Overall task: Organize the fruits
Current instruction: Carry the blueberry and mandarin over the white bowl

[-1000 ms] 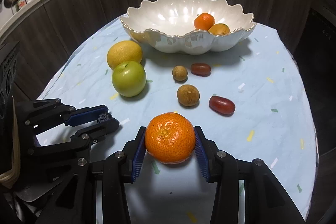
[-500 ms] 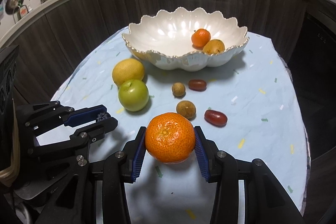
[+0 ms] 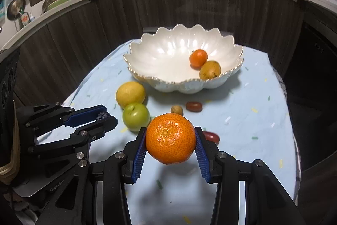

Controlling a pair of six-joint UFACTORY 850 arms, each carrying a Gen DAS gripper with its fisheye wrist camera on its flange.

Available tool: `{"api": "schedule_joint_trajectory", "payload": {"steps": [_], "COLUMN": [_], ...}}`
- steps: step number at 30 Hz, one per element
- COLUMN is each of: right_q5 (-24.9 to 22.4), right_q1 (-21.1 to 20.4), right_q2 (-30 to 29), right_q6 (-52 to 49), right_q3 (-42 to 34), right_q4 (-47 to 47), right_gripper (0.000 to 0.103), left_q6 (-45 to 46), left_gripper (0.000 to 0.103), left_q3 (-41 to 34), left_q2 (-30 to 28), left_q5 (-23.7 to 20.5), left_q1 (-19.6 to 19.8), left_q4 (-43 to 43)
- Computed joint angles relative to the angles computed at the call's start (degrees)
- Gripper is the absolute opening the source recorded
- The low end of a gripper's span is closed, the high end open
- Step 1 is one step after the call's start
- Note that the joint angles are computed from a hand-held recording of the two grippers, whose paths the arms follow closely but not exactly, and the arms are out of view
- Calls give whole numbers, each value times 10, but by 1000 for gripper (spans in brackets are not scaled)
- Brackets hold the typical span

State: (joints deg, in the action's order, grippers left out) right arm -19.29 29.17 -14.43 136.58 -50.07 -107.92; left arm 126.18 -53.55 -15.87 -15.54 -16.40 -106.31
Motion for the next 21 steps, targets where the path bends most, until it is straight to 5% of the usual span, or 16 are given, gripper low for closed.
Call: {"api": "schedule_joint_trajectory", "payload": {"steps": [21], "right_q5": [-18], "right_q1": [-33], "right_q2": [8], "right_q6": [-43], "right_q3": [-39], "right_q4": [11], "right_gripper": [44], "left_q6": [-105], "left_gripper": [20], "left_q3": [-85], "left_q2": [-29], "left_q5": [6], "left_q1": [-3], "left_q4": [66]}}
